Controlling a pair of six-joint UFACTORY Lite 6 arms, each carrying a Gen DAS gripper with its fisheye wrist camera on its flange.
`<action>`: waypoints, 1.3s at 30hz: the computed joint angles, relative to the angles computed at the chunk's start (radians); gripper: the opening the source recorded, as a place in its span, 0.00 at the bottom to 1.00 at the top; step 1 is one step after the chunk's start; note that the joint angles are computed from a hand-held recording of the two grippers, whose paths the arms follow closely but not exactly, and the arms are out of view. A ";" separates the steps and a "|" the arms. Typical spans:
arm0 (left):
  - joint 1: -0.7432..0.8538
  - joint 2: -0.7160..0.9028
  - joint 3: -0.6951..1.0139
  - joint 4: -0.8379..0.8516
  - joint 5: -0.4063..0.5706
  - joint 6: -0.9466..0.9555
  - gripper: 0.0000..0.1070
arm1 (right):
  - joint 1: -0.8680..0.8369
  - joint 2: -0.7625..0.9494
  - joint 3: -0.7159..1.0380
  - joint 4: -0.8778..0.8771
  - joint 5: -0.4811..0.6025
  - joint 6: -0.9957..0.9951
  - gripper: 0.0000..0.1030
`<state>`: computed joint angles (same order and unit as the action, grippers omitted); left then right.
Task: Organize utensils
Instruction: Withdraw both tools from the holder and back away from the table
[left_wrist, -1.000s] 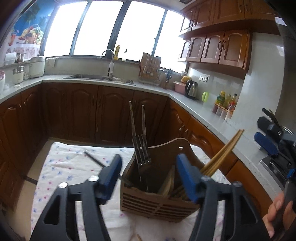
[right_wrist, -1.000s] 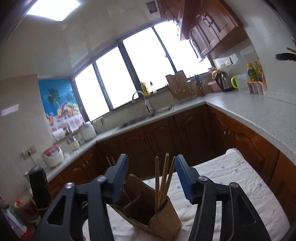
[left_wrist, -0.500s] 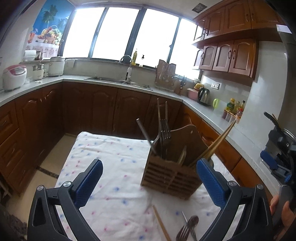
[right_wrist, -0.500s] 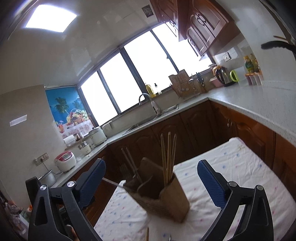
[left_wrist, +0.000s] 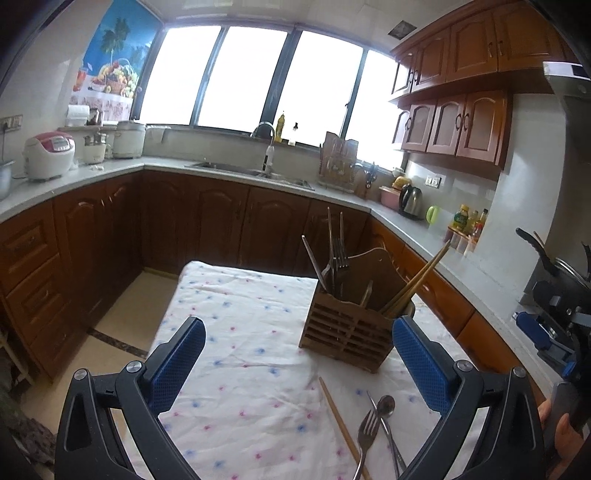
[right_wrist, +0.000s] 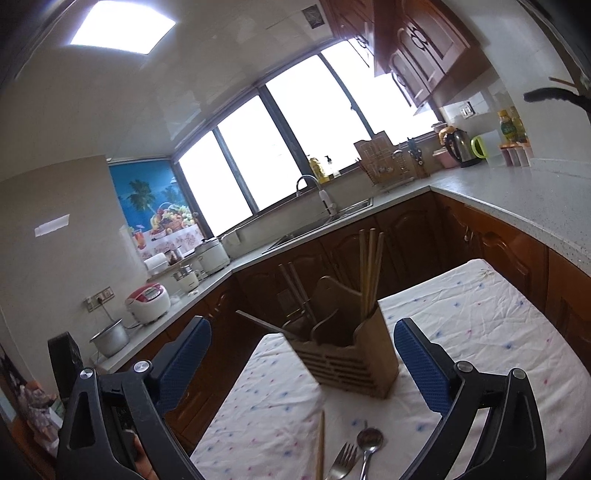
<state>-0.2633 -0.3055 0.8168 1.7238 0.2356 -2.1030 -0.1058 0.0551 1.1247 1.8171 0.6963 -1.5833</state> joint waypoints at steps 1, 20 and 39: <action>0.004 -0.023 -0.017 -0.016 -0.004 0.018 0.96 | 0.002 -0.029 -0.027 0.001 0.001 -0.003 0.98; -0.439 -0.403 -0.377 -0.215 0.496 0.139 0.96 | 0.078 -0.492 -0.451 0.141 -0.193 -0.334 1.00; -0.630 -0.397 -0.488 -0.275 0.686 0.113 0.96 | 0.079 -0.648 -0.794 0.431 -0.161 -0.729 1.00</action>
<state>-0.8938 -0.7020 0.3289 1.4484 0.9214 -1.9899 -0.0270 -0.5929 0.3303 2.2478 0.5355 -2.3128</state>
